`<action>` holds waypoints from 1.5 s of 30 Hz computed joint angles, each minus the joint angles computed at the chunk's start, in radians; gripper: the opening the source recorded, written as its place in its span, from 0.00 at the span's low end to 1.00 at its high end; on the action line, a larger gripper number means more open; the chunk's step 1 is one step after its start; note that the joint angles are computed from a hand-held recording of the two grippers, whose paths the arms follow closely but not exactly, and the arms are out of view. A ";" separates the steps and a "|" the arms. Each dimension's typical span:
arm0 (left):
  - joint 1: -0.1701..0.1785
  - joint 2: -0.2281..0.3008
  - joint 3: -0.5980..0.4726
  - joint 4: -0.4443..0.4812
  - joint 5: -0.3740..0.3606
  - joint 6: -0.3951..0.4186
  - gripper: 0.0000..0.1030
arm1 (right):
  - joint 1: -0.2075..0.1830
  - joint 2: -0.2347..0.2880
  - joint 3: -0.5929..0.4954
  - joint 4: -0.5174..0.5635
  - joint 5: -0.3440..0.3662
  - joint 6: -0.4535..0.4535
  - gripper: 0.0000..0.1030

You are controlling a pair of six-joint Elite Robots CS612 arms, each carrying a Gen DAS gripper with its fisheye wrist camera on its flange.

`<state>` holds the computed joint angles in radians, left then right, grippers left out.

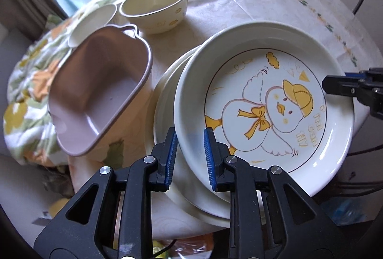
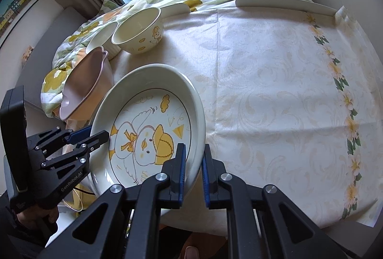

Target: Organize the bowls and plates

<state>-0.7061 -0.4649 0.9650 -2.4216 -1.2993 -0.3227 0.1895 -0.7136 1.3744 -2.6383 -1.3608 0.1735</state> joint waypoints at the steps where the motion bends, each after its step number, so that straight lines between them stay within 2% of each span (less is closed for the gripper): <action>1: -0.002 0.001 -0.002 0.003 0.010 0.002 0.19 | 0.001 0.000 -0.002 0.003 -0.005 -0.007 0.11; 15: -0.017 -0.007 0.008 0.041 0.094 0.011 0.18 | 0.024 0.014 -0.031 0.035 -0.077 -0.079 0.11; 28: -0.023 -0.013 0.018 0.043 0.124 0.019 0.18 | 0.041 0.016 -0.040 0.049 -0.141 -0.066 0.11; 32: -0.027 -0.014 0.021 0.051 0.160 0.018 0.18 | 0.044 0.019 -0.046 0.066 -0.148 -0.060 0.11; 37: -0.022 -0.017 0.028 0.043 0.143 0.018 0.18 | 0.050 0.023 -0.052 0.062 -0.166 -0.064 0.11; 45: -0.013 -0.022 0.019 0.058 0.107 -0.018 0.18 | 0.044 0.020 -0.044 0.049 -0.139 -0.065 0.11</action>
